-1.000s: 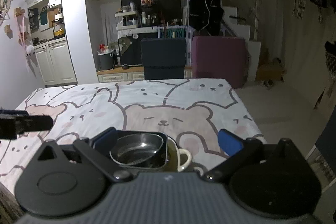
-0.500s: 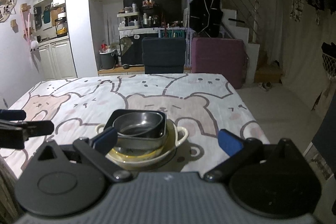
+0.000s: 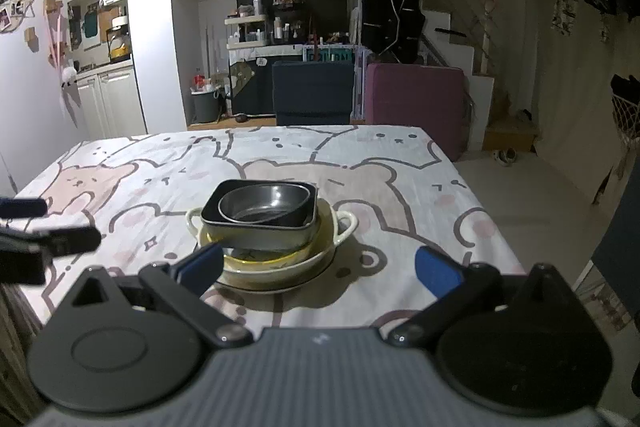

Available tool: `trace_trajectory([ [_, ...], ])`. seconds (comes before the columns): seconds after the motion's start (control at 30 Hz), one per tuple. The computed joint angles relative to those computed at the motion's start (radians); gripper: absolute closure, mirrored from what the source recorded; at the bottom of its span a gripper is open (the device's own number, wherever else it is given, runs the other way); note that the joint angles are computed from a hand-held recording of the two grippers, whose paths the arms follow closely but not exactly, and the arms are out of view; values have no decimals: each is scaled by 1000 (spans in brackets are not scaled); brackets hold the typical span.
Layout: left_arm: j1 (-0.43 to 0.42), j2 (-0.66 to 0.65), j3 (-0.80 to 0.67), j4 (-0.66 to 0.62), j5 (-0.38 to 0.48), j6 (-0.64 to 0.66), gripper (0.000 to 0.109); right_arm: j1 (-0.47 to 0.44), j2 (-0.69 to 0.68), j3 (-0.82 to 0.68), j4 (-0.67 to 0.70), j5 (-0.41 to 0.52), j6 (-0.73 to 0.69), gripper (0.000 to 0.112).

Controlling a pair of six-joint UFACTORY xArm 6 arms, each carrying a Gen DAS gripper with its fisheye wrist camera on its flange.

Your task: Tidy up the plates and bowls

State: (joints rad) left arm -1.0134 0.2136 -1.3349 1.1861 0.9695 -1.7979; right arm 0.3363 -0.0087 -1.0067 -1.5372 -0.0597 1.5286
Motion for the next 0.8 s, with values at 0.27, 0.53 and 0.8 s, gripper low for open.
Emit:
trace_trajectory([
  [0.27,-12,-5,13,11,23,-23,6,10,10,-47,-284,0,256,10],
  [0.53,-16,-10,20,22,31,-42,6,11,19,-62,-325,1,292,10],
  [0.8,-13,-16,25,22,26,-43,6,10,27,-76,-382,-4,353,10],
])
